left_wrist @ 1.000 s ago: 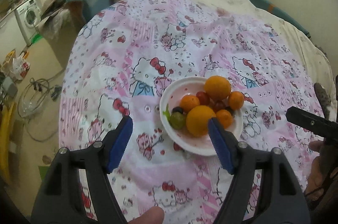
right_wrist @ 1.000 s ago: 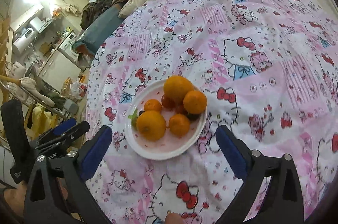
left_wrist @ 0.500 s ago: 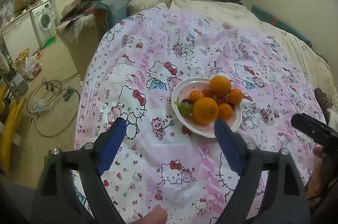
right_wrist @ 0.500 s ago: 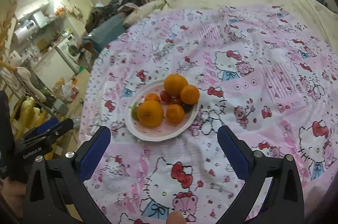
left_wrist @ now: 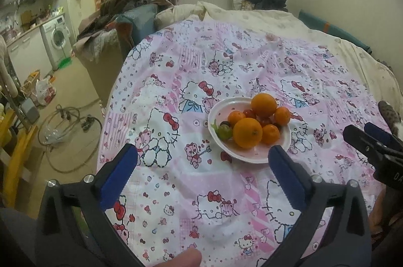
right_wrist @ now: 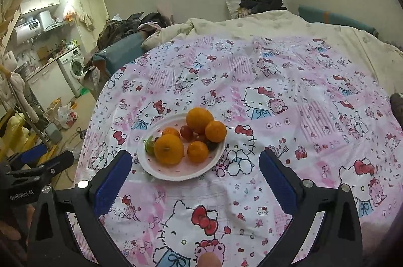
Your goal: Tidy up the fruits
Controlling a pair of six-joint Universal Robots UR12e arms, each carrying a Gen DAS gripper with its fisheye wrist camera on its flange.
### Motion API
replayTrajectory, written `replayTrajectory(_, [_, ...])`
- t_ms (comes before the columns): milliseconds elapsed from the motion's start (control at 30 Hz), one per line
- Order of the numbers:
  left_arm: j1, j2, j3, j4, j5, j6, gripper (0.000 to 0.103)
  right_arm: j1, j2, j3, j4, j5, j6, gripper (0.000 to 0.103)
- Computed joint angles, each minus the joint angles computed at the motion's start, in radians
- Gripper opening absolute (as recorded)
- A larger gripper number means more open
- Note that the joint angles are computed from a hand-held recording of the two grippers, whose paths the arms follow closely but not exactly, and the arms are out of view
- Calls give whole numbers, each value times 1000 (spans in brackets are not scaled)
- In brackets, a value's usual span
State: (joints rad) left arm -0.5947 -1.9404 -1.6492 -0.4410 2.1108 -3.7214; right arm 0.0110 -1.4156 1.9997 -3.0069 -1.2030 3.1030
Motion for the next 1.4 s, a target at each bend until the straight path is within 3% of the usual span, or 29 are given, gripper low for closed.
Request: replayTrajectory(1400, [8,-8,7,-23,-15,-33,102,11,10,-8,43,2,4,103])
